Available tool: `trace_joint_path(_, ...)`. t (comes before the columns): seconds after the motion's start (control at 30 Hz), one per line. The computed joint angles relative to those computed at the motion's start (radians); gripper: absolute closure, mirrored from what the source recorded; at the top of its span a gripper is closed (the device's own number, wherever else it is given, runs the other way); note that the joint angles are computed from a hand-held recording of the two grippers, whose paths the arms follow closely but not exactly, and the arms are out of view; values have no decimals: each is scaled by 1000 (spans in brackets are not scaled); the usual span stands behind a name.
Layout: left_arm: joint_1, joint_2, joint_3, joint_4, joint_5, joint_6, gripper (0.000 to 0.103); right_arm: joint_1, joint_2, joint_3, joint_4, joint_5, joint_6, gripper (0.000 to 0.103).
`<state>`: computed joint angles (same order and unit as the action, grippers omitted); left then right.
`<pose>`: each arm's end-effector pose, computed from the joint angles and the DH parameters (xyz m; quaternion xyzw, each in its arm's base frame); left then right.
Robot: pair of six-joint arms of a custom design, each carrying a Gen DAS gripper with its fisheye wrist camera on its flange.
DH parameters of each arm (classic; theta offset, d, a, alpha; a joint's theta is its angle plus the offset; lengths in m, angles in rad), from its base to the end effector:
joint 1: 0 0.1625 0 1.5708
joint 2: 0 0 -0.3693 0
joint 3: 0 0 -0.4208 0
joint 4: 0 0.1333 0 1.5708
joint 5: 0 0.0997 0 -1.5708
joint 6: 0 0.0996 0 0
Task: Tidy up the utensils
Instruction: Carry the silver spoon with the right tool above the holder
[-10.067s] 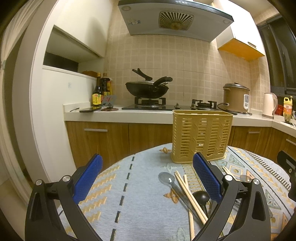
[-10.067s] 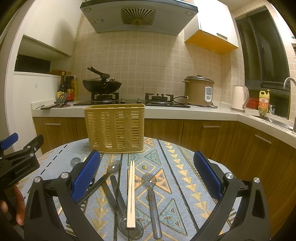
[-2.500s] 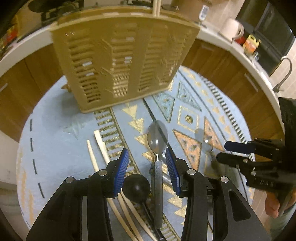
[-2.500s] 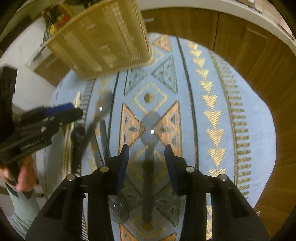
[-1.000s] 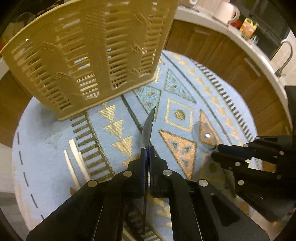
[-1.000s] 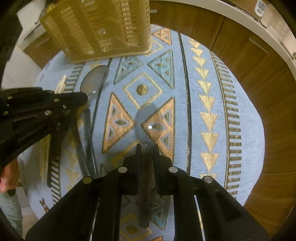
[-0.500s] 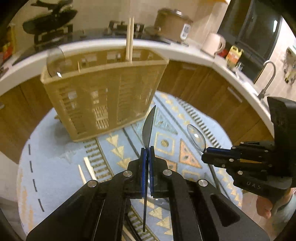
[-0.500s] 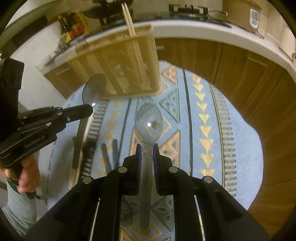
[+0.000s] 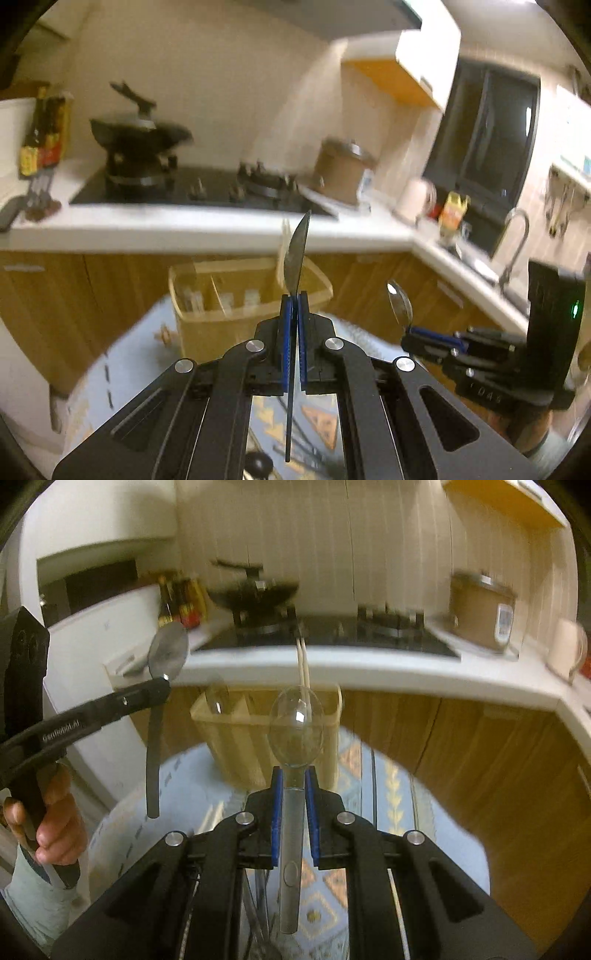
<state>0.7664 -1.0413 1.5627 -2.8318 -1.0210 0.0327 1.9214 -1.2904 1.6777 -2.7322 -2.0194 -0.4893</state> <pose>-0.3630 -0.6067 0.2761 0.2751 0.8598 -0.4175 0.1036 0.2996 -0.5568 0.3640 0.2914 -0.8586 0.3528 0.2310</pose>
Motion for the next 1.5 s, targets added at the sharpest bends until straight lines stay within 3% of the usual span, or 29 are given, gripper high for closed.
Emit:
trace_joint_path(0.3, -6, 51, -83, -220, 54, 88, 102, 22, 110, -105, -180, 38, -87, 93)
trace_joint_path(0.67, 60, 208, -242, -341, 59, 150, 102, 9, 289, -294, -328, 95, -157, 93)
trace_joint_path(1.07, 110, 298, -328, -375, 72, 212, 102, -57, 403, -392, -417, 176, -164, 93)
trace_joint_path(1.5, 124, 340, -339, -416, 106, 273, 102, -103, 452, -405, -465, 177, -166, 93)
